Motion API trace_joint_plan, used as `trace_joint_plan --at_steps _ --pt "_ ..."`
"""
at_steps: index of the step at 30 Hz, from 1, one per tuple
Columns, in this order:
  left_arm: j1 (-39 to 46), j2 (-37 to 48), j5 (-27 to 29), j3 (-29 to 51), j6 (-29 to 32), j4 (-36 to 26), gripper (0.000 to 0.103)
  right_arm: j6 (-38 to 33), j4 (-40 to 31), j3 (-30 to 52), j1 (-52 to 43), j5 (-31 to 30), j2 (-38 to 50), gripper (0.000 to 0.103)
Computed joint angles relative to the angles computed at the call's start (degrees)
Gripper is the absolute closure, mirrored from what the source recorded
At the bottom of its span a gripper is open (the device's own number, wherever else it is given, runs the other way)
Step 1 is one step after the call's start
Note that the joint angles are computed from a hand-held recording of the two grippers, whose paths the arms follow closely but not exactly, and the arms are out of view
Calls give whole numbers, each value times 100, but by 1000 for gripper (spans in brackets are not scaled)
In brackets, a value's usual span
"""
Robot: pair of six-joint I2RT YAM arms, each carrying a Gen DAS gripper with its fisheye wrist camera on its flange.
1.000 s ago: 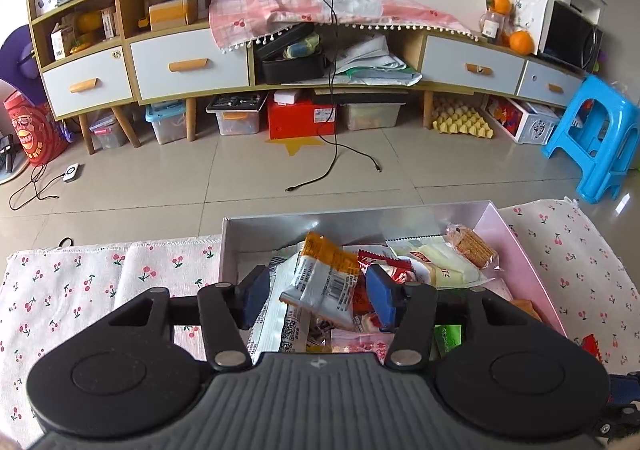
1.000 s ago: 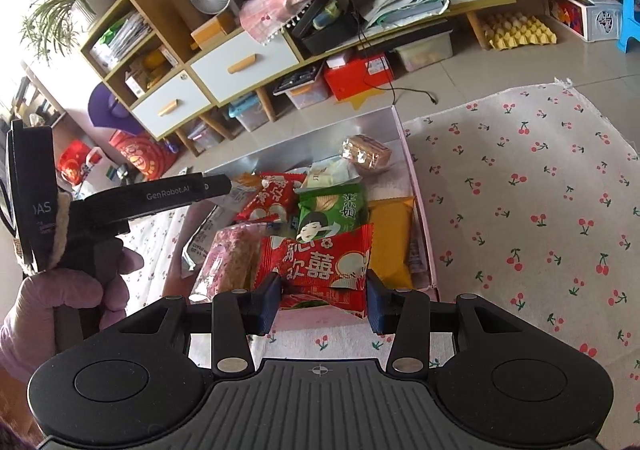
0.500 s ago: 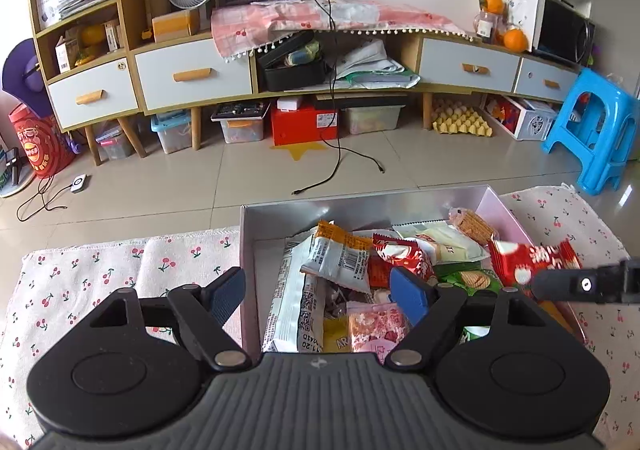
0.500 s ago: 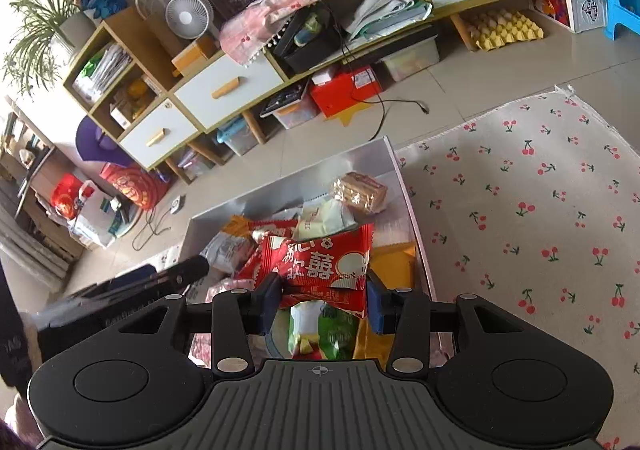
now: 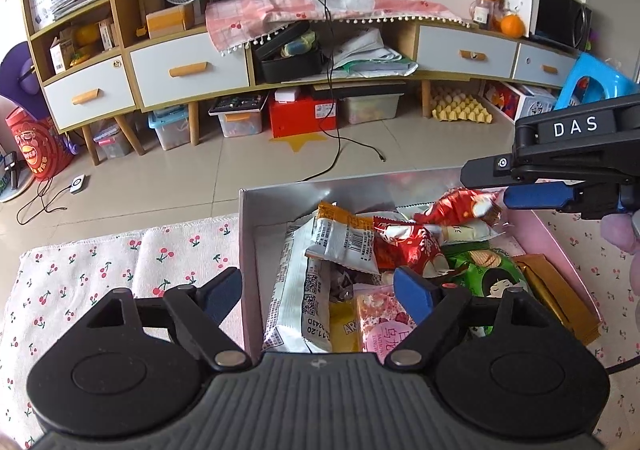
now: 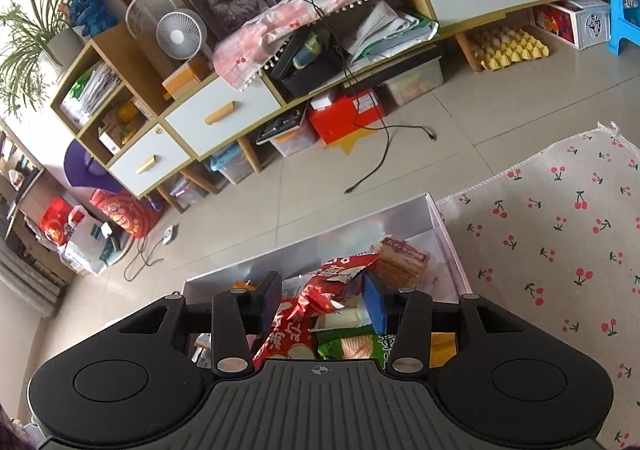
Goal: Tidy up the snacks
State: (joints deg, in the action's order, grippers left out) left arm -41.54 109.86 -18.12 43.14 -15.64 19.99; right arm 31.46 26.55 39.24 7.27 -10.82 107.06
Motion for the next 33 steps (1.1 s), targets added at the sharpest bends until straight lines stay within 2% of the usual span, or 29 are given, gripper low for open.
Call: trace_joint_plan --at_steps 1,2,7,10,14,29,33 --pt "3 -1 1 -1 -2 -3 20 -23 -52 -1 8 26 -30 37" --pt "-3 -14 -6 -28 -15 12 18 -64 -45 -51 19 51 -84 31" --pt "-57 -203 -69 -194 -160 -29 12 -342 -304 -252 14 160 -455 31" --pt "-155 -402 -149 -286 -254 -168 7 -341 -400 -514 -90 113 -783 24" --pt "-352 -678 -280 -465 -460 -321 1 -382 -549 -895 -228 43 -1284 22" --pt "-1073 -1462 -717 -917 -1653 -1242 1 -944 -1874 -2248 -614 -117 -3731 19" --pt "-1287 -1609 -798 -1019 -1943 -1464 1 -1099 -2238 -2541 -581 -11 -4327 14"
